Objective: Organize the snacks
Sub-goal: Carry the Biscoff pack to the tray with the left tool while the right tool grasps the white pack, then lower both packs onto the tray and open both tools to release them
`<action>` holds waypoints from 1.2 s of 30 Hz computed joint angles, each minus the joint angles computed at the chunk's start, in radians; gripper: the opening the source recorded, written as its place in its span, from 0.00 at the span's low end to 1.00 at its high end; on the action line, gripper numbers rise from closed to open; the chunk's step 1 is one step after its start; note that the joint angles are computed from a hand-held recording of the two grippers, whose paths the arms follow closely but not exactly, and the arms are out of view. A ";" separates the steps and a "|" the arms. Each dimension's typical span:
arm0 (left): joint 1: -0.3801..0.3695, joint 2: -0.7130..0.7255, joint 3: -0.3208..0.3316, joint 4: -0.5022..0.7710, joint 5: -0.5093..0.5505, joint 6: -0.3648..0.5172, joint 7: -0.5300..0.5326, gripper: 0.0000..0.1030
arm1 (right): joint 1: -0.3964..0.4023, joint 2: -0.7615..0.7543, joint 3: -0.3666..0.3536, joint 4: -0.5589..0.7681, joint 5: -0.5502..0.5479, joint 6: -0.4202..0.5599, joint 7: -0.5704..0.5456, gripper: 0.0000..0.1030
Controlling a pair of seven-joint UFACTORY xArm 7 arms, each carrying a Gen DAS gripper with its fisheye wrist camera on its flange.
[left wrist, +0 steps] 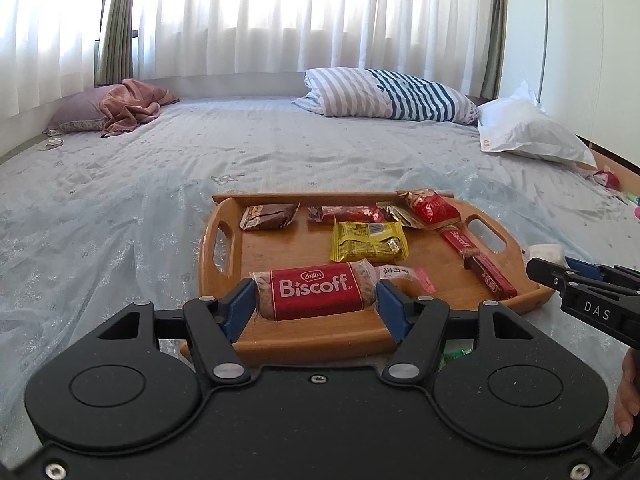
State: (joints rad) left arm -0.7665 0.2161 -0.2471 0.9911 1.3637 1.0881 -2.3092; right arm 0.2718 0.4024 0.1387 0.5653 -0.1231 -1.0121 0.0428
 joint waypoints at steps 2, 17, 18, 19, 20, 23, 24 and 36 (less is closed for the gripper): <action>0.014 -0.007 0.010 -0.004 0.011 -0.015 0.005 0.61 | 0.006 0.010 0.002 0.029 -0.001 0.019 -0.005 0.41; 0.166 0.013 0.083 0.008 0.064 -0.212 0.021 0.61 | 0.008 0.145 0.024 0.305 -0.074 0.174 0.032 0.41; 0.173 0.019 0.087 0.013 0.066 -0.220 0.023 0.61 | 0.002 0.155 0.027 0.322 -0.087 0.180 0.041 0.41; 0.180 0.026 0.092 0.018 0.071 -0.229 0.026 0.61 | -0.006 0.165 0.032 0.338 -0.103 0.186 0.053 0.41; 0.185 0.032 0.096 0.023 0.073 -0.237 0.029 0.61 | -0.012 0.173 0.035 0.353 -0.115 0.198 0.066 0.42; 0.202 0.050 0.109 0.036 0.081 -0.267 0.030 0.61 | -0.006 0.191 0.034 0.392 -0.107 0.234 0.078 0.42; 0.207 0.058 0.113 0.042 0.081 -0.275 0.033 0.61 | -0.005 0.198 0.035 0.403 -0.108 0.245 0.081 0.42; 0.229 0.111 0.154 0.085 0.086 -0.326 0.040 0.61 | 0.025 0.247 0.031 0.477 -0.082 0.307 0.049 0.42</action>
